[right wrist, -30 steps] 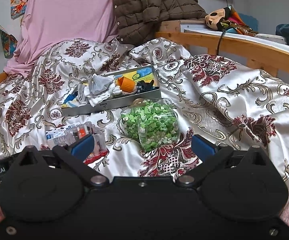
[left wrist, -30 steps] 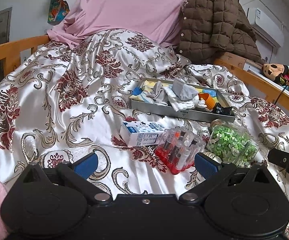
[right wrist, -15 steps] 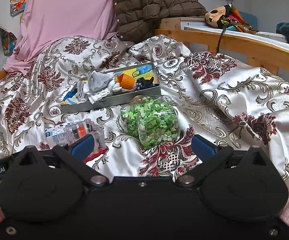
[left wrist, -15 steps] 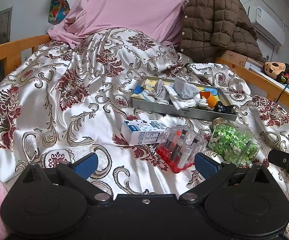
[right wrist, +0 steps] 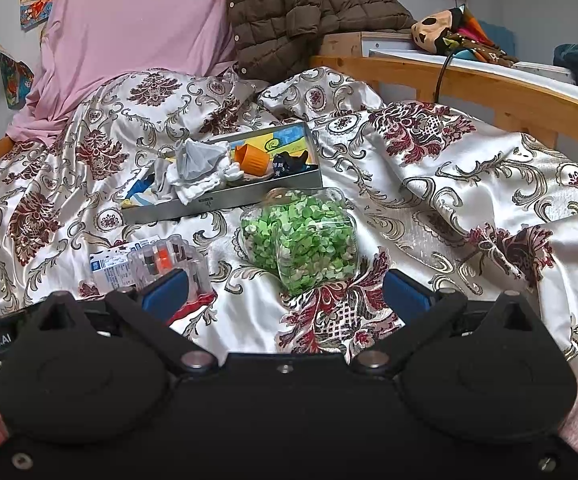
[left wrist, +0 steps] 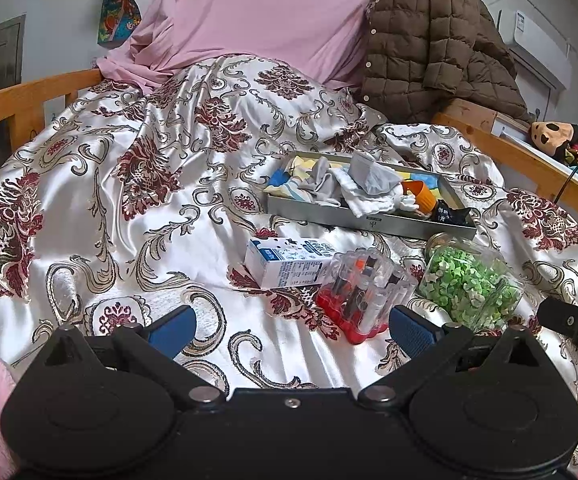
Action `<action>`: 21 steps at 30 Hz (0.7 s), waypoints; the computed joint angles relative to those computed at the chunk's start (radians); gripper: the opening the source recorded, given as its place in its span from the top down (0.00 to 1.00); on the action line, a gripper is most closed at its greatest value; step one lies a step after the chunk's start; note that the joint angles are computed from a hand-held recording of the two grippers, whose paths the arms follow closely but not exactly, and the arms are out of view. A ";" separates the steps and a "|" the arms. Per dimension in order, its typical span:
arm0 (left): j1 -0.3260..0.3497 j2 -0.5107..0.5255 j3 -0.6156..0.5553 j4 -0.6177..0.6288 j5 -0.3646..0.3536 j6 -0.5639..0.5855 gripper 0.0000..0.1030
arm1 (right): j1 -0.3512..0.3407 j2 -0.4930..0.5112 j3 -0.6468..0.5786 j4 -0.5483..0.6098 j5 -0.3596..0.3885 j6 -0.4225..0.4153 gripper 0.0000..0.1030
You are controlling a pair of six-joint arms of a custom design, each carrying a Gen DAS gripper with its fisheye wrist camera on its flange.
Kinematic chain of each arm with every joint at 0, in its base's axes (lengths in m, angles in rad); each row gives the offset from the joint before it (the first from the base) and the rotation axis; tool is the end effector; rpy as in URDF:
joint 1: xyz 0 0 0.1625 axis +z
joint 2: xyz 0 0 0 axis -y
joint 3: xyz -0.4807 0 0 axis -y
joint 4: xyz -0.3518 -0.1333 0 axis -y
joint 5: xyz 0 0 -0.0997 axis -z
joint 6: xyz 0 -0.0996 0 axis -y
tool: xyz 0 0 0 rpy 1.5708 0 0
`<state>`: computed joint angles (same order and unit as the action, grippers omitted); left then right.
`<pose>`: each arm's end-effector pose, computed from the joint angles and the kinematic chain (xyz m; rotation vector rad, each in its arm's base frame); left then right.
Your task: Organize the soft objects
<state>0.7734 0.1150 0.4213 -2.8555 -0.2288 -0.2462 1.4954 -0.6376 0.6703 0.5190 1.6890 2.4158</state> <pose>-0.4605 -0.7714 -0.0211 -0.0524 1.9687 -1.3841 0.0632 -0.7768 0.3004 0.6882 -2.2883 1.1737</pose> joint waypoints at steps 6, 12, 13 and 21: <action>0.000 -0.012 0.031 -0.012 0.003 -0.007 0.01 | -0.004 -0.001 0.005 -0.001 -0.003 -0.004 0.01; 0.000 -0.019 0.048 -0.020 0.003 -0.009 0.01 | -0.003 -0.001 0.006 -0.002 -0.002 -0.003 0.01; 0.000 -0.019 0.047 -0.018 0.003 -0.009 0.01 | -0.003 -0.001 0.006 -0.002 -0.002 -0.003 0.01; 0.000 -0.020 0.051 -0.019 0.004 -0.010 0.01 | -0.002 -0.001 0.005 -0.001 0.000 -0.003 0.01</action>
<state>0.7734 0.0949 0.4721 -2.8743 -0.2246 -0.2566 1.4930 -0.6388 0.6756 0.5181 1.6888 2.4127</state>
